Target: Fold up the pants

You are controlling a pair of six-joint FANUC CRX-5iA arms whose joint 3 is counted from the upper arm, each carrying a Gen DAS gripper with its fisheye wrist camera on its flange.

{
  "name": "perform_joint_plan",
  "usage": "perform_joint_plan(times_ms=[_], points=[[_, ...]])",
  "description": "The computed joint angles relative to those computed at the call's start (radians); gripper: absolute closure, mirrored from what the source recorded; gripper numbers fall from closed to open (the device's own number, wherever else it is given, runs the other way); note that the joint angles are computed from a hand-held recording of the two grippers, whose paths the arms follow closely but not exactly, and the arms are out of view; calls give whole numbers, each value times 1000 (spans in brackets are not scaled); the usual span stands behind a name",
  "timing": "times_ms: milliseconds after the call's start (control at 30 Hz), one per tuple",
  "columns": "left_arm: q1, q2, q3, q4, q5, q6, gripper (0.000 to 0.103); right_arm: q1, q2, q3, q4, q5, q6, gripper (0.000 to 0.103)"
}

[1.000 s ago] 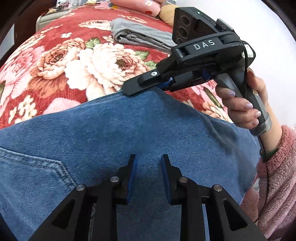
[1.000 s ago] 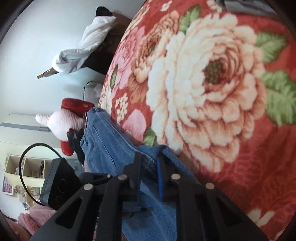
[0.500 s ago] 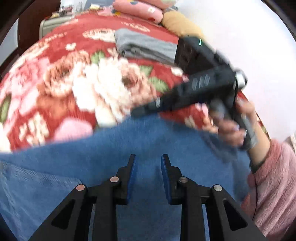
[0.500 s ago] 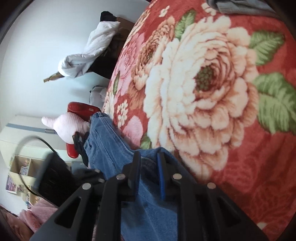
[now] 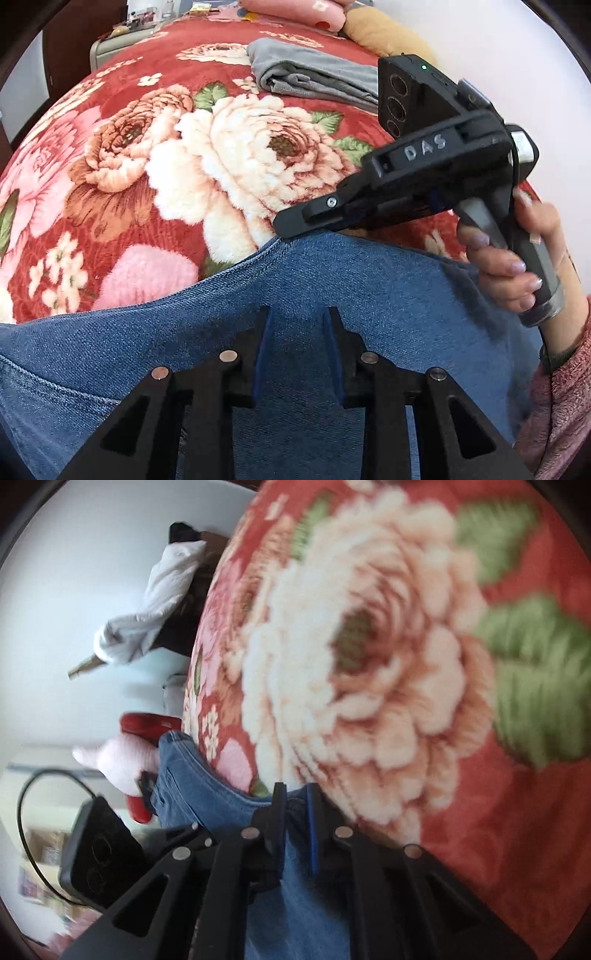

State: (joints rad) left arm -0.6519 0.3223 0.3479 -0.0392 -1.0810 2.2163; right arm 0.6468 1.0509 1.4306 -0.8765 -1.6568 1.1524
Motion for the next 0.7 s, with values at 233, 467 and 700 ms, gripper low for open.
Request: perform_joint_plan(times_ms=[233,467,700], points=[[3,9,11,5,-12,2,77,0,1,87,5,-67,73,56],[7,12,12,10,-12,-1,77,33,5,94,78,-140,181,89],[-1,20,30,-13,-27,8,77,-9,-31,-41,2,-41,104,93]])
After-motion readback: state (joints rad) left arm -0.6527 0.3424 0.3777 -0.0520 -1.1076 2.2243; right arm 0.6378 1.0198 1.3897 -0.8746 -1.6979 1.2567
